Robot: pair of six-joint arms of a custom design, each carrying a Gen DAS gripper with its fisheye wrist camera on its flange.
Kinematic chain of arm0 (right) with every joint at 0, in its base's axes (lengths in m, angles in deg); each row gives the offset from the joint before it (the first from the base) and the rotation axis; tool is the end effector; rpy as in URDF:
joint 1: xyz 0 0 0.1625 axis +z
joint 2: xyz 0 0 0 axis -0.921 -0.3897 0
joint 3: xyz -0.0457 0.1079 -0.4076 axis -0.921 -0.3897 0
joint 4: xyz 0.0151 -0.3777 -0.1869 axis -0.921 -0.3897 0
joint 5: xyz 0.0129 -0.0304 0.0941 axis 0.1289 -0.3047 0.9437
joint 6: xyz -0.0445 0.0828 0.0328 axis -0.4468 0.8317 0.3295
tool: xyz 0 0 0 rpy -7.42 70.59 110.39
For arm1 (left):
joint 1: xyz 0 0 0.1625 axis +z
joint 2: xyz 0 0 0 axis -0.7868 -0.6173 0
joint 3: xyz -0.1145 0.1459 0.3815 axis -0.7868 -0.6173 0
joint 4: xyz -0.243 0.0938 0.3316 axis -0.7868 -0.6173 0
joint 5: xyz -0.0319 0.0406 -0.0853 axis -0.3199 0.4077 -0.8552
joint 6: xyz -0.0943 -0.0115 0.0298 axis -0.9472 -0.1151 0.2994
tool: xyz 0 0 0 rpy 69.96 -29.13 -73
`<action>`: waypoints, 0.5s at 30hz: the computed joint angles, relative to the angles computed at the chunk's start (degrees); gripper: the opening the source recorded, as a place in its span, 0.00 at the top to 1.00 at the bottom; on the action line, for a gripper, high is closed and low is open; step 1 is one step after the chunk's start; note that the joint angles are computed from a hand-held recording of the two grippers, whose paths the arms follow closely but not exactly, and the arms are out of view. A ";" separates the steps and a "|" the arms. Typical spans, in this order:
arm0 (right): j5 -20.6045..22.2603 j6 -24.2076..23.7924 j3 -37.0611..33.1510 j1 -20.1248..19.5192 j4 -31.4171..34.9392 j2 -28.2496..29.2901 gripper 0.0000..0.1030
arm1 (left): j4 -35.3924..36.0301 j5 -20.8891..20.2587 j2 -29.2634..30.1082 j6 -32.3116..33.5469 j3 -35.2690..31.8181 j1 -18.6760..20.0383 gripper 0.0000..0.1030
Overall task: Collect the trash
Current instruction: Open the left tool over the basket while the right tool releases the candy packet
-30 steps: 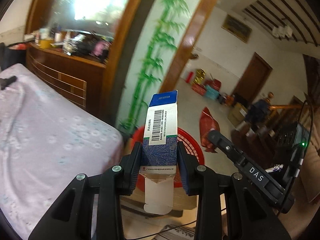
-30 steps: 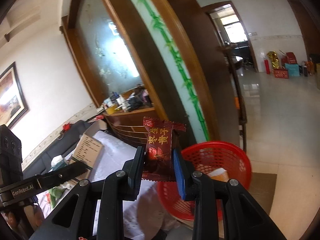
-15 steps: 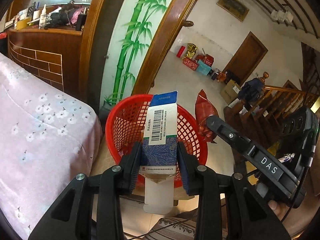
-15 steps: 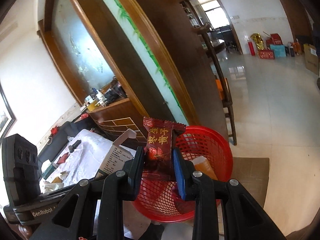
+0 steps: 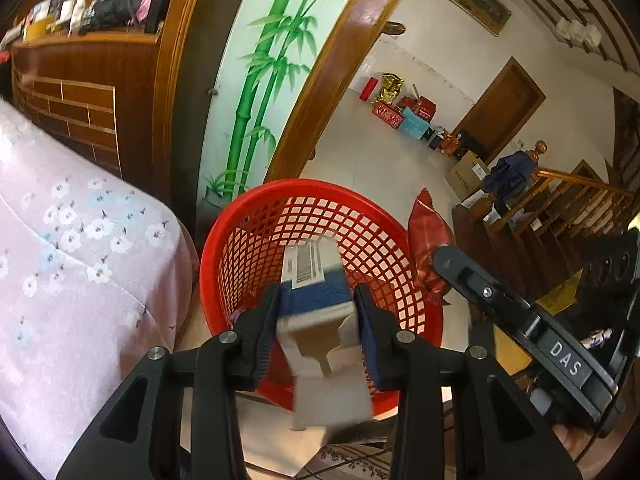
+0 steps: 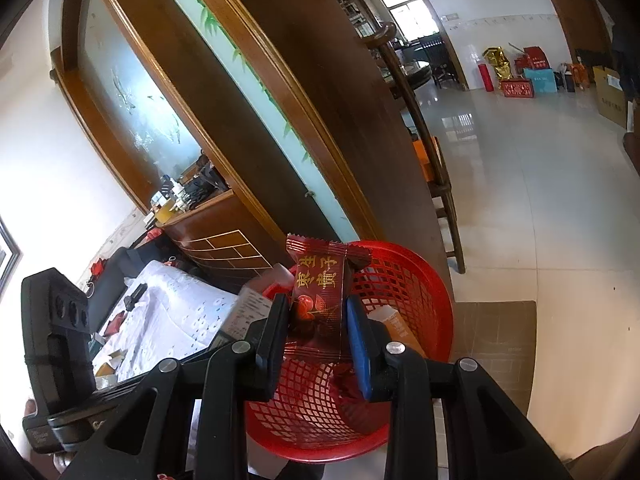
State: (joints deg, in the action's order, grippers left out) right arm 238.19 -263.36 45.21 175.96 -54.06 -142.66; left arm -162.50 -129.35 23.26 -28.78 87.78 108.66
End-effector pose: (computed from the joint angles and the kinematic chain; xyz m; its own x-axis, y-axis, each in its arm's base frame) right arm 0.1760 -0.3770 0.1255 -0.7135 0.6994 0.0419 0.0206 0.0806 -0.9965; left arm -0.2431 -0.6016 0.0006 -0.4828 0.8672 0.1221 0.8757 0.4764 0.0791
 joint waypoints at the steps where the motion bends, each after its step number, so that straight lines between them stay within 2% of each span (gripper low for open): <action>1: -0.22 0.55 0.00 -0.23 0.53 -0.04 0.68 | 0.89 -0.70 0.29 -0.45 -0.68 0.38 0.59; 2: -0.61 1.66 -0.17 -0.54 1.61 -0.10 0.68 | 1.06 -1.26 0.35 -0.78 -0.95 0.66 0.47; 4: -1.64 2.18 0.13 -0.79 1.62 -0.39 0.67 | -0.11 -2.15 -0.25 -0.95 -0.67 1.15 0.35; 5: -1.47 2.56 0.01 -0.74 2.00 -0.47 0.64 | -0.55 -2.62 -0.88 -0.72 -0.47 1.40 0.35; 6: -0.97 2.70 -0.13 -0.58 2.01 -0.35 0.54 | -0.16 -3.30 -1.54 -0.42 -0.56 1.69 0.35; 11: -0.81 -0.22 -0.27 1.27 -0.66 -0.37 0.50 | -2.15 -4.87 -6.85 -0.78 0.34 3.87 0.34; 15: -1.89 -4.59 -2.11 3.21 -3.19 1.78 0.32 | -7.02 -1.55 -12.86 -2.26 2.17 5.65 0.29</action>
State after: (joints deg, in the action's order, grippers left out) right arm 236.30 -267.96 43.09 179.17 -57.24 -140.88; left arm -169.52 -130.90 10.40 -31.04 89.95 114.31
